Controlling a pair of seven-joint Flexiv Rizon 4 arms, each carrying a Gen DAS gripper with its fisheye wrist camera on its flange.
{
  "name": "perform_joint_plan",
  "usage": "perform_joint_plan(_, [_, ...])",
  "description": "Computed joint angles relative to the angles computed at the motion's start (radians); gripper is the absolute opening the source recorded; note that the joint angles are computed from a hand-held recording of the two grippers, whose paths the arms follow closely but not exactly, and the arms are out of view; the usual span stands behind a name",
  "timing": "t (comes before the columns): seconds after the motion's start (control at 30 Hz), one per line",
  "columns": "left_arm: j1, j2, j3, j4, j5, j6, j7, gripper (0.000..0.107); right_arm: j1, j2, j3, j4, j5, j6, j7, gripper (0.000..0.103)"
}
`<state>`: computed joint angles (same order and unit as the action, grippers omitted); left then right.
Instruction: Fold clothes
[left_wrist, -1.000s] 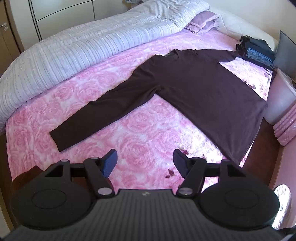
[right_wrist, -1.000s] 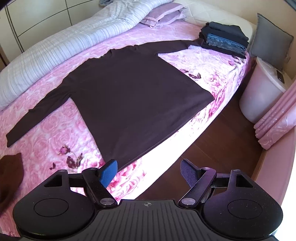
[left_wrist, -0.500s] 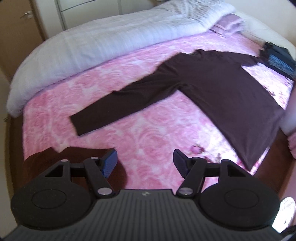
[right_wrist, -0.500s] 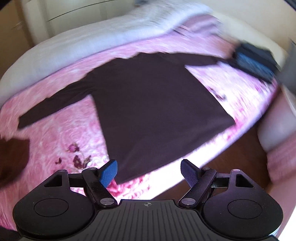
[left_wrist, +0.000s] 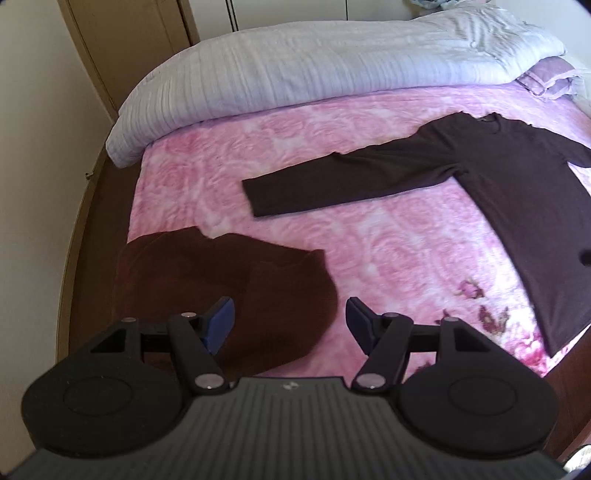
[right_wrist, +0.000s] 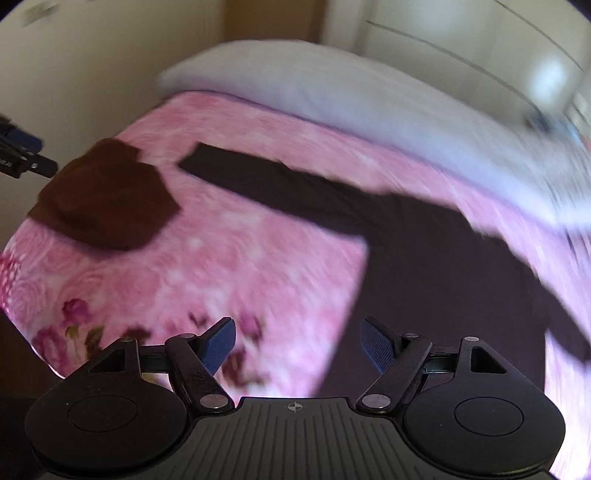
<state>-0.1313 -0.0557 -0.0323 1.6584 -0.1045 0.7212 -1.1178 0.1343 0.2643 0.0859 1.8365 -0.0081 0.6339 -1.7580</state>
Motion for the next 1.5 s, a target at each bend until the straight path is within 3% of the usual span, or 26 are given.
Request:
perform_joint_plan(0.17, [0.025,-0.108,-0.014,-0.044,-0.028,0.102,0.207,0.063,0.07,-0.178,0.017,-0.098,0.004,0.124,-0.117,0.064])
perform_joint_plan(0.27, [0.044,-0.185,-0.037,-0.079,-0.069,0.179,0.39,0.063,0.094,-0.297,0.031,-0.18,0.008,0.164,-0.184,0.054])
perform_joint_plan(0.37, [0.055,-0.259,-0.052,-0.12,-0.109,0.22,0.489,0.063,0.111,-0.425,0.049,-0.26,0.001,0.195,-0.237,0.049])
perform_joint_plan(0.5, [0.06,-0.335,-0.043,-0.173,-0.136,0.245,0.474,0.063,0.134,-0.626,0.07,-0.391,-0.02,0.247,-0.281,0.048])
perform_joint_plan(0.8, [0.059,-0.402,0.032,-0.18,-0.088,0.244,0.199,0.063,0.196,-0.96,0.079,-0.61,-0.146,0.357,-0.409,0.048])
perform_joint_plan(0.93, [0.068,-0.379,0.052,-0.153,-0.05,0.21,0.108,0.063,0.238,-1.022,0.023,-0.632,-0.24,0.415,-0.393,0.042])
perform_joint_plan(1.0, [0.074,-0.367,0.053,-0.14,-0.042,0.193,0.078,0.063,0.241,-1.038,0.024,-0.666,-0.253,0.371,-0.376,0.003])
perform_joint_plan(1.1, [0.079,-0.353,0.051,-0.131,-0.028,0.161,0.043,0.063,0.233,-1.052,0.05,-0.736,-0.23,0.27,-0.36,0.003])
perform_joint_plan(1.23, [0.074,-0.341,0.031,-0.136,-0.02,0.13,0.042,0.063,0.158,-1.008,0.156,-0.763,-0.099,0.276,-0.465,0.002])
perform_joint_plan(1.3, [0.066,-0.345,0.017,-0.152,-0.023,0.106,0.051,0.063,0.131,-0.999,0.168,-0.786,-0.043,0.297,-0.492,0.002])
perform_joint_plan(1.43, [0.036,-0.361,-0.019,-0.193,-0.028,0.098,0.1,0.063,0.068,-0.992,0.144,-0.872,0.073,0.333,-0.374,0.002])
perform_joint_plan(1.5, [0.013,-0.377,-0.035,-0.222,-0.032,0.104,0.12,0.063,0.007,-0.954,0.148,-0.869,0.142,0.402,-0.33,0.002])
